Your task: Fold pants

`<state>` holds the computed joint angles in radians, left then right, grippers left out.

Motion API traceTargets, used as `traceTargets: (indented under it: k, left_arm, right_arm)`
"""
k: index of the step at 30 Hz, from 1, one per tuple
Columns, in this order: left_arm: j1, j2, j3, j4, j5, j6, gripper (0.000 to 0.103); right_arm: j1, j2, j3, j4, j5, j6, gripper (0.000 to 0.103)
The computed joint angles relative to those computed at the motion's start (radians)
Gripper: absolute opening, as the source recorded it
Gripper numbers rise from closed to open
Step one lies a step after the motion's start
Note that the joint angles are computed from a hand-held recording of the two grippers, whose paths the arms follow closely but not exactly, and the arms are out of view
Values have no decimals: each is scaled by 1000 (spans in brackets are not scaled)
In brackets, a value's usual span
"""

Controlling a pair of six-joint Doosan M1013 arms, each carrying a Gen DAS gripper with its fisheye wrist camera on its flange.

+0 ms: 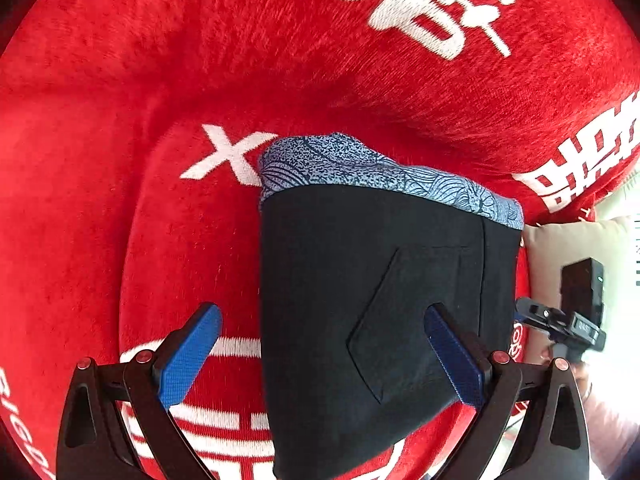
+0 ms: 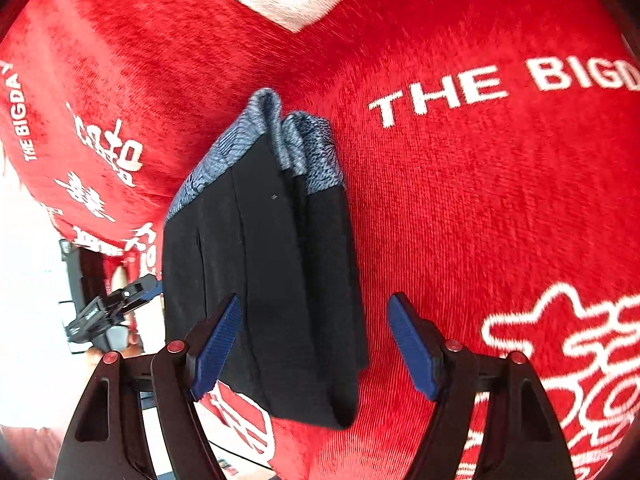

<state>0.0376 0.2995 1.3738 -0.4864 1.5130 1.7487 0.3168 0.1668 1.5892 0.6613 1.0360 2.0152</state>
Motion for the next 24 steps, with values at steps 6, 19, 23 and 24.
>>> traceTargets:
  k: [6, 19, 23, 24]
  left_arm:
    - [3, 35, -6, -49, 34, 85, 102]
    - [-22, 41, 13, -77, 8, 95, 81]
    - [-23, 21, 13, -62, -10, 100, 67]
    - [-23, 17, 12, -63, -13, 97, 64]
  right_arm:
    - [-59, 14, 44, 204, 26, -184, 78]
    - [-49, 72, 0, 259, 59, -242, 61]
    - [-33, 56, -9, 222, 28, -194, 47]
    - [-33, 58, -13, 223, 24, -189, 46]
